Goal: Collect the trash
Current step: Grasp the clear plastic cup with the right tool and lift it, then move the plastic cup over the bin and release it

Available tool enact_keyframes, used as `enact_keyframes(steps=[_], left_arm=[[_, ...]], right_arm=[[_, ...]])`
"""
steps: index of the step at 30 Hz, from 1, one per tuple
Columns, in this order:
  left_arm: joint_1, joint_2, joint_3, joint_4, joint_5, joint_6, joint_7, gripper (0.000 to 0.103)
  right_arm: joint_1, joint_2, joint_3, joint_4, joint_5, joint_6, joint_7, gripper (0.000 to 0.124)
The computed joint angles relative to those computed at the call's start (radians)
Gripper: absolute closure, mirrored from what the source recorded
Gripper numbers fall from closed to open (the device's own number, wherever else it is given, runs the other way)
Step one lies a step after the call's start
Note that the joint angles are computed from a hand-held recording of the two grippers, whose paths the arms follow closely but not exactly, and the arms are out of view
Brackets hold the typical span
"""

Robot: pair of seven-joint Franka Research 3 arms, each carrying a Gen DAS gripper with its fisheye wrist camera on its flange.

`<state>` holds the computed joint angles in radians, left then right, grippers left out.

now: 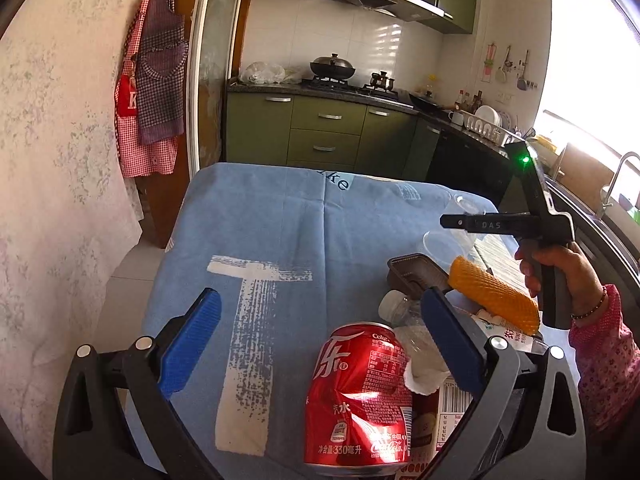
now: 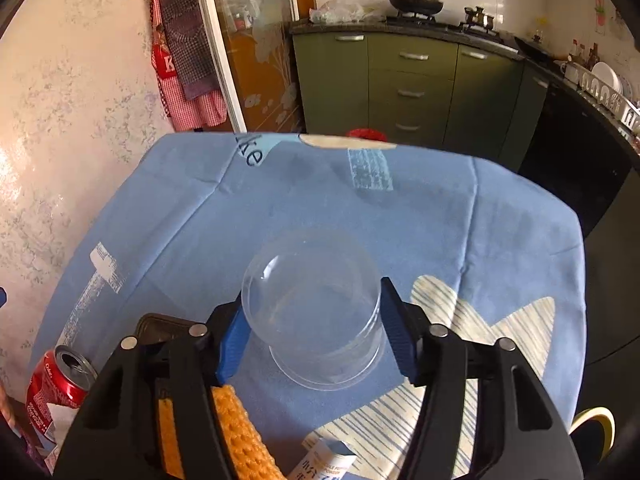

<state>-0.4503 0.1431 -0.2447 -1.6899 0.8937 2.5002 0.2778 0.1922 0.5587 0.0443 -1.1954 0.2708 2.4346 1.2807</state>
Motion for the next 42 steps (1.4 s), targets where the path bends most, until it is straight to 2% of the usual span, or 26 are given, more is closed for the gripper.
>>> enact_keyframes(steps=[5,7,13,15,17,19,22,24,29,31,33,35,39,42], left_arm=[[-0.011,-0.002,-0.005,0.006,0.009,-0.009,0.002,0.005],[-0.016,-0.007,-0.009,0.006,0.013,-0.013,0.003,0.005],[-0.023,-0.022,-0.018,0.001,0.025,-0.017,0.005,0.005],[-0.023,-0.021,-0.022,0.002,0.015,-0.007,0.015,0.005],[-0.024,-0.017,-0.026,0.007,0.002,0.003,0.029,0.005],[-0.033,-0.008,-0.03,0.019,0.001,0.0,0.044,0.005],[-0.05,0.004,-0.033,0.041,0.005,-0.008,0.064,0.005],[-0.06,0.01,-0.033,0.055,0.006,-0.014,0.078,0.005],[-0.092,0.031,-0.034,0.099,0.012,-0.045,0.112,0.005],[-0.102,0.039,-0.035,0.116,0.007,-0.055,0.129,0.005],[-0.11,0.047,-0.034,0.128,-0.004,-0.06,0.148,0.005],[-0.118,0.055,-0.034,0.14,-0.016,-0.065,0.166,0.005],[-0.127,0.074,-0.03,0.159,-0.045,-0.073,0.209,0.005],[-0.135,0.088,-0.027,0.17,-0.064,-0.076,0.239,0.005]], right_arm=[[-0.022,-0.14,0.012,-0.173,0.056,0.13,-0.033,0.068],[-0.029,-0.231,0.009,-0.286,0.081,0.21,-0.046,0.068],[-0.059,-0.503,-0.02,-0.625,0.166,0.373,-0.064,0.067],[-0.069,-0.591,-0.046,-0.749,0.097,0.43,0.031,0.067],[-0.107,-0.659,-0.052,-0.852,-0.028,0.473,0.178,0.066],[-0.195,-0.718,-0.027,-0.95,-0.211,0.497,0.38,0.066],[-0.323,-0.757,0.017,-1.031,-0.399,0.492,0.597,0.066],[-0.38,-0.76,0.028,-1.057,-0.486,0.482,0.701,0.066],[-0.413,-0.708,-0.015,-1.064,-0.567,0.47,0.815,0.066],[-0.384,-0.672,-0.057,-1.057,-0.517,0.489,0.774,0.064],[-0.351,-0.625,-0.091,-1.029,-0.438,0.478,0.703,0.055],[-0.33,-0.598,-0.117,-1.021,-0.361,0.481,0.657,0.053],[-0.304,-0.627,-0.133,-1.075,-0.279,0.53,0.604,0.051],[-0.308,-0.667,-0.118,-1.113,-0.282,0.547,0.614,0.05]])
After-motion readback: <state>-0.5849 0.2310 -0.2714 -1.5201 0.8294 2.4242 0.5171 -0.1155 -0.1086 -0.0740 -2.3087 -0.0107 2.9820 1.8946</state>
